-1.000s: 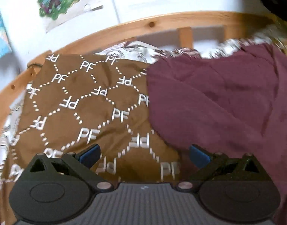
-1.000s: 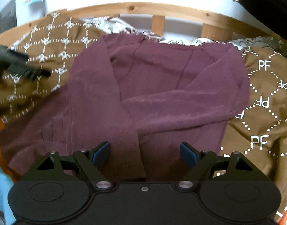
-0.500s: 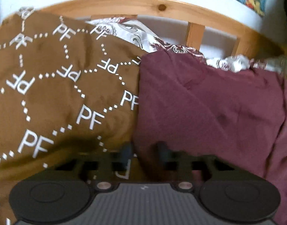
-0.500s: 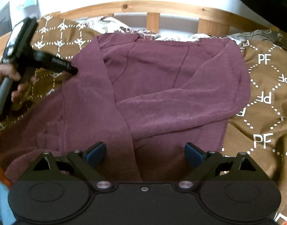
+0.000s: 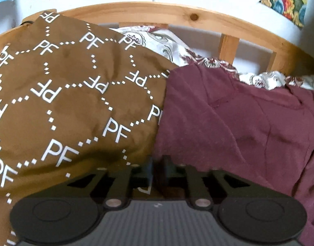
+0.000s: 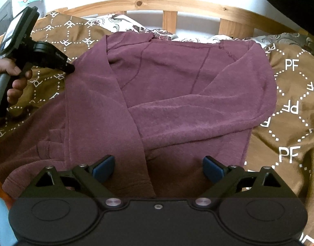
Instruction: Fold small clothes
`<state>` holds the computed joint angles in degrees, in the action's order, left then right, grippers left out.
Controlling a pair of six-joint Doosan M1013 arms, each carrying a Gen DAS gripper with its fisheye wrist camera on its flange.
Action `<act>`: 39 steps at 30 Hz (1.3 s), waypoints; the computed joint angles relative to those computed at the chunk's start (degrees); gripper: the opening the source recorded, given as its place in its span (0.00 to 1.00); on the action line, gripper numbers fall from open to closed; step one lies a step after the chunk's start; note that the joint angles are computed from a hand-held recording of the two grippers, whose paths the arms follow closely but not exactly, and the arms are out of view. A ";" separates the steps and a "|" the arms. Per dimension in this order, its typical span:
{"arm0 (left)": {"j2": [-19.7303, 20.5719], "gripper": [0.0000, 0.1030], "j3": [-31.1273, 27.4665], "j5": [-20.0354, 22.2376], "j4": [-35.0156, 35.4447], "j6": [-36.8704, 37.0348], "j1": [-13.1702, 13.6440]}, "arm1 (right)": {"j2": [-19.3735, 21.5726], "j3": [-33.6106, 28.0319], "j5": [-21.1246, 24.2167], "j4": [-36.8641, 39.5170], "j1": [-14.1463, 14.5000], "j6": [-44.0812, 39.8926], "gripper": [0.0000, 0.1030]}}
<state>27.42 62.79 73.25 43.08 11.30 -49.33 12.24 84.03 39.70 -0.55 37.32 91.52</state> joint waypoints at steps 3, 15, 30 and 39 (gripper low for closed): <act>-0.56 0.76 0.48 1.31 4.04 -1.76 -1.56 | -0.69 0.74 -1.54 -2.59 0.14 1.37 0.93; -3.91 0.99 0.16 5.71 4.93 12.70 -9.96 | -5.07 2.34 -4.12 -8.12 -0.45 0.39 0.99; -2.40 0.99 -1.30 6.91 0.14 26.92 -13.15 | -4.57 1.32 12.30 -10.04 6.89 -24.85 0.98; -4.43 0.99 1.50 0.21 -1.81 27.03 -12.83 | -3.60 1.46 12.70 -14.65 7.74 -21.36 0.64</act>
